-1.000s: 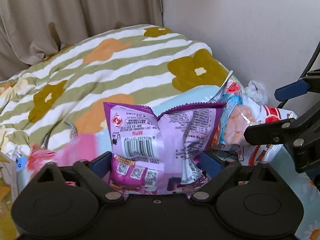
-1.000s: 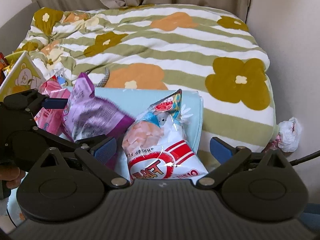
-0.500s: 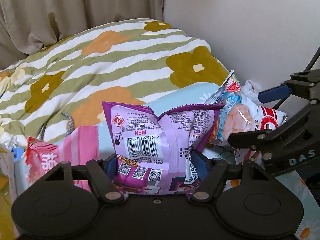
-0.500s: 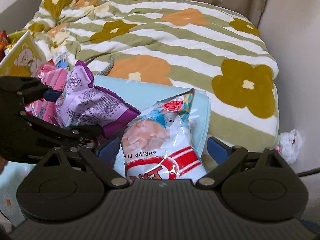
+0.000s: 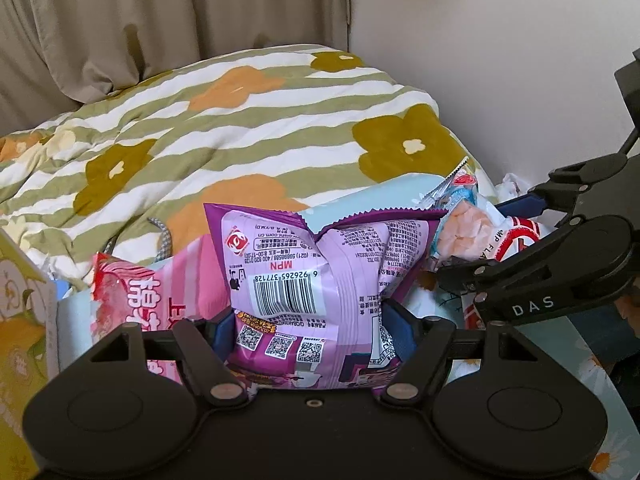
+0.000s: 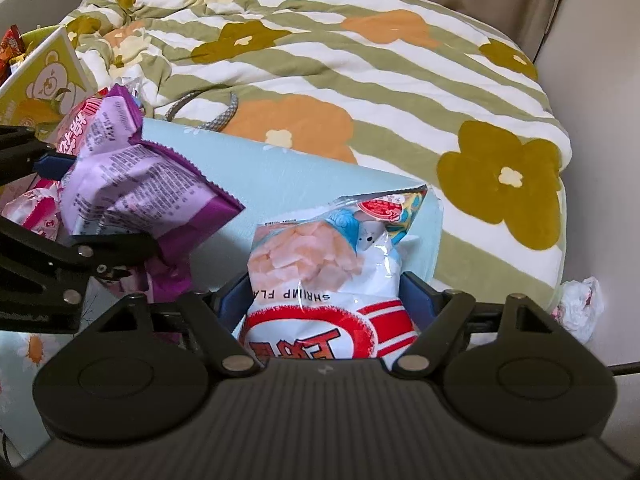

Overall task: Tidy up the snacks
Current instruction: 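Grasp the purple MPN bag with left tool while right tool grasps white-red shrimp chip bag, then carry the purple bag and shrimp chip bag into the box and open both tools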

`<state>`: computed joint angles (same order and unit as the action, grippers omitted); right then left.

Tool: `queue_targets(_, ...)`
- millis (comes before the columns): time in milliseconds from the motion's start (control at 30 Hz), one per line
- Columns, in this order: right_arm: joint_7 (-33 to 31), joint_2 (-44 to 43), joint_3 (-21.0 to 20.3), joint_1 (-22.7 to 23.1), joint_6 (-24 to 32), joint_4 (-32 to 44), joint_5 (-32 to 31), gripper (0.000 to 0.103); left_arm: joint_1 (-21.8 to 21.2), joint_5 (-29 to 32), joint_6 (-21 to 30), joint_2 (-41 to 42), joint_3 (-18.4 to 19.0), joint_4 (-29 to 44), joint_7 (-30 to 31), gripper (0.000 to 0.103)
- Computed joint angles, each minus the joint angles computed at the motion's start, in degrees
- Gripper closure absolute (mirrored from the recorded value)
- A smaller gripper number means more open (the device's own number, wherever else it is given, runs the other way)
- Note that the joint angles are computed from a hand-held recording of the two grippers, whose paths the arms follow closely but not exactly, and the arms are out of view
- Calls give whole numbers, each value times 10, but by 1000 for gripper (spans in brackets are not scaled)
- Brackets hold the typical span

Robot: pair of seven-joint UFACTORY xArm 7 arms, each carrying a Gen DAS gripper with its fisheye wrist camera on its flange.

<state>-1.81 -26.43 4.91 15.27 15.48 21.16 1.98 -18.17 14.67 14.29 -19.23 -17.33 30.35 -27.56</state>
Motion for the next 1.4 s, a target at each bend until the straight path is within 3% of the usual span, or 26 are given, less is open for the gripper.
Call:
queue_targets(133,7,-19,-6,4,5,-6,10,22,-2,-4,2,-15,-2,-6,-8,27)
queue_targets(500,32,-167,-6,12,59,-44,24,23,-24,-33,42,-118,-15,-23,-33,27)
queue_targets(700,40,-259,7,31,104,-44,19,23,-31,-46,106,-228,-26,-36,-59,27)
queue_targets(933,53,-291,23,83,124,-11,41,23,-24,-52,233,-380,-26,-43,-72,27)
queue_targets(1100,88,-257,53,115,113,39,58,23,-7,-55,320,-476,-2,-41,-50,27)
queue_targets(1300,159,-181,114,125,72,114,53,23,44,-55,377,-573,65,-51,20,26)
queue_targets(1400,222,-131,164,103,56,165,31,23,80,-48,392,-600,114,-53,74,26)
